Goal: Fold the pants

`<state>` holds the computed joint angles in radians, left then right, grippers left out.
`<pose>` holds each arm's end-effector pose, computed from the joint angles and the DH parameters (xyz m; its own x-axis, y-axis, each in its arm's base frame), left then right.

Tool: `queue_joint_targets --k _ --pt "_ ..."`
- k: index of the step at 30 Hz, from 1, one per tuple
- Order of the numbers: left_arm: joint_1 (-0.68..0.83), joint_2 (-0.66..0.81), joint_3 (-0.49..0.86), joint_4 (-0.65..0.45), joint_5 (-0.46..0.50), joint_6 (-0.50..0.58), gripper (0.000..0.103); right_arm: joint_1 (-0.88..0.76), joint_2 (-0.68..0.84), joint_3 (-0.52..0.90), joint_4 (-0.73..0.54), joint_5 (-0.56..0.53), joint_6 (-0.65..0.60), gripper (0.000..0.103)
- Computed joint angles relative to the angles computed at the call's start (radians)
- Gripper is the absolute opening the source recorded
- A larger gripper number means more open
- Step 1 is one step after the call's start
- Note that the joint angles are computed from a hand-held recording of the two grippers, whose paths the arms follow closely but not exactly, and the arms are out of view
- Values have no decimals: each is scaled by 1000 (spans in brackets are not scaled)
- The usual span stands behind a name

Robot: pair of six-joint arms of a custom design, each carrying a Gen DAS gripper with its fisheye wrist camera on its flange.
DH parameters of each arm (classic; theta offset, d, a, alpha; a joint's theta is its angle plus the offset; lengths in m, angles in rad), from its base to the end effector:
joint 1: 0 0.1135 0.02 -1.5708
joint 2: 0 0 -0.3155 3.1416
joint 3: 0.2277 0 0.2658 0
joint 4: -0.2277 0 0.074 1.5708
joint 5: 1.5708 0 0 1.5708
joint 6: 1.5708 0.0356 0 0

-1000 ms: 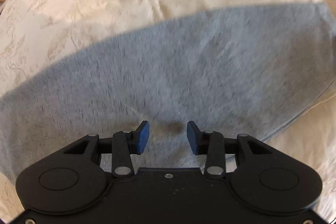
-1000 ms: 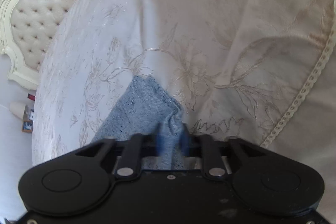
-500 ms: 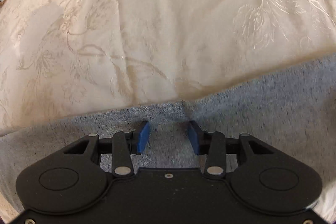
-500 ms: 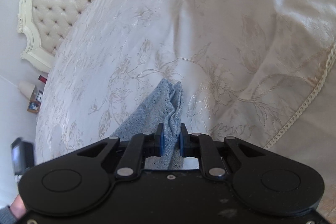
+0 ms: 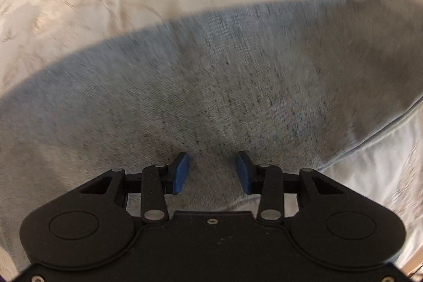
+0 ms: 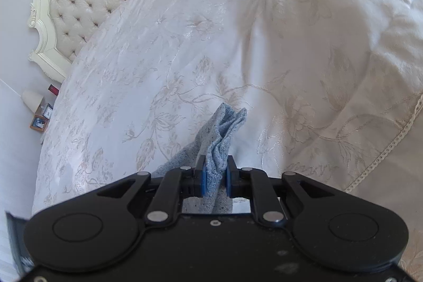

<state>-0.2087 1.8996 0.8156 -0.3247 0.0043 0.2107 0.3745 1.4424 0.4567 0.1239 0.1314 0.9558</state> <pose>0.3069 -0.0652 0.1031 -0.9006 0.4045 -0.1587 0.4052 0.9137 0.0296 0.2286 0.0848 0.1607 -0.6389 0.6189 -0.4569 0.4136 0.7771 0.4744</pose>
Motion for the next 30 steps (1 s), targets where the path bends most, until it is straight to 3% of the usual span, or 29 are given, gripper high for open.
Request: queue_joint_targets --k 2,5,10,17,24,28,30 --pt "16 -10 -1 4 28 2 48 36 -13 36 -64 38 17 15" --pt "118 -61 28 -84 137 34 48 108 -35 102 -162 112 36 15" --pt "350 -169 39 -123 154 211 48 268 -5 269 -319 237 80 15" --pt "686 -87 203 -224 193 475 48 557 244 723 -527 389 71 15" --pt "866 61 374 -280 159 572 47 730 714 1205 -582 334 23 15" --pt "899 105 430 -315 151 610 48 768 992 1502 -721 250 -2 22" --pt "907 105 443 -331 165 625 48 767 1038 1536 -750 179 7 25"
